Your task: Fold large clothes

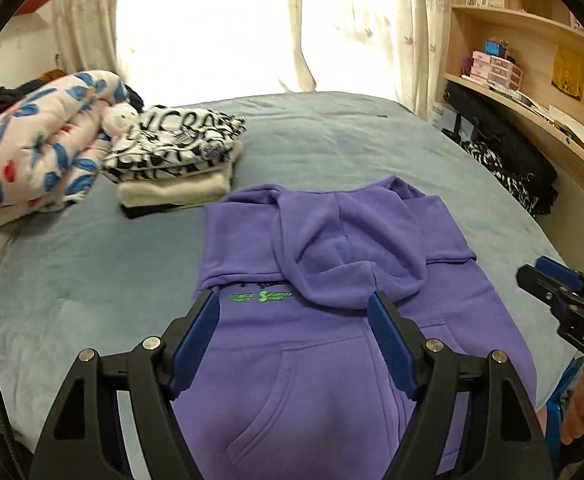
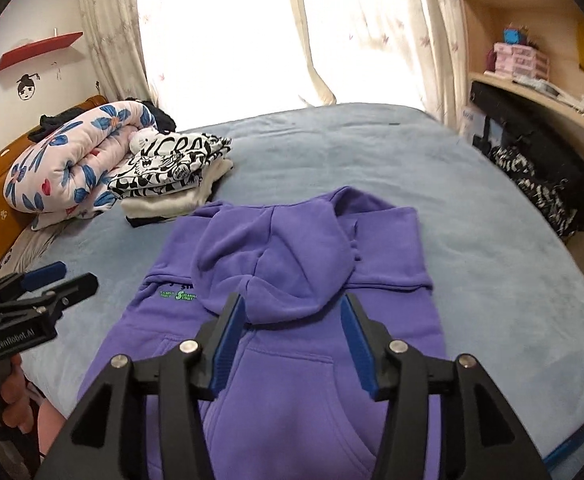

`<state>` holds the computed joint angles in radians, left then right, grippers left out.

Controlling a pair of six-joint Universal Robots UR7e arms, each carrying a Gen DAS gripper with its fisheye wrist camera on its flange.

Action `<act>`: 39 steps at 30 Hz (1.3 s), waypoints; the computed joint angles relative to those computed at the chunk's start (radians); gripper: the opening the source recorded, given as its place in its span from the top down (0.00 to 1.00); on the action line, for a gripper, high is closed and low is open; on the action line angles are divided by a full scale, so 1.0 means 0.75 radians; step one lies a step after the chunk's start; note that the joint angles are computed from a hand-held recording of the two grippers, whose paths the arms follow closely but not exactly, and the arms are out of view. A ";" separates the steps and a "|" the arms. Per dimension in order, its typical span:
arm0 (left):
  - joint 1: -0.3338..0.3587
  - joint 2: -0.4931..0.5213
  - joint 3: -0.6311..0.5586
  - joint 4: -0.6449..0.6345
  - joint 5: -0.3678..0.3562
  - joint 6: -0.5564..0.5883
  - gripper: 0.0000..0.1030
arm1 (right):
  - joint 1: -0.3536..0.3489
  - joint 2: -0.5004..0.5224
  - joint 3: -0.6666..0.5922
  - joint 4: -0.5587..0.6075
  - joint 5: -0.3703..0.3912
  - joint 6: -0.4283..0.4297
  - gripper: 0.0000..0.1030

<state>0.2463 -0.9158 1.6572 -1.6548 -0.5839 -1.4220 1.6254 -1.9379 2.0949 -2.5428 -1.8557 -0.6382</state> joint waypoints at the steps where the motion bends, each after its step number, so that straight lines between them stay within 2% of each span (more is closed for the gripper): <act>1: -0.017 -0.006 0.002 0.041 0.000 -0.044 0.26 | -0.007 -0.019 0.008 0.003 0.007 -0.006 0.51; 7: -0.097 -0.035 0.028 0.230 -0.009 -0.267 0.26 | -0.083 -0.178 0.091 0.005 0.073 -0.069 0.51; 11: -0.132 -0.061 0.080 0.270 -0.037 -0.358 0.26 | -0.163 -0.262 0.128 0.036 0.130 -0.107 0.50; 20: -0.176 -0.147 0.227 0.360 -0.160 -0.511 0.26 | -0.335 -0.400 0.187 0.071 0.209 -0.204 0.50; 25: -0.188 -0.219 0.339 0.391 -0.248 -0.605 0.26 | -0.480 -0.458 0.200 0.117 0.287 -0.259 0.46; 28: -0.195 -0.292 0.451 0.318 -0.322 -0.631 0.26 | -0.577 -0.497 0.219 0.125 0.332 -0.301 0.43; 32: -0.211 -0.412 0.631 0.111 -0.399 -0.624 0.26 | -0.716 -0.541 0.236 0.141 0.401 -0.365 0.42; 39: -0.182 -0.514 0.852 -0.328 -0.461 -0.431 0.26 | -1.011 -0.544 0.217 0.226 0.513 -0.445 0.42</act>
<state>0.1094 -1.3011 2.2963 -1.9011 -0.9296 -1.7452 0.8672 -2.3458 2.2575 -2.3736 -1.4710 -0.9723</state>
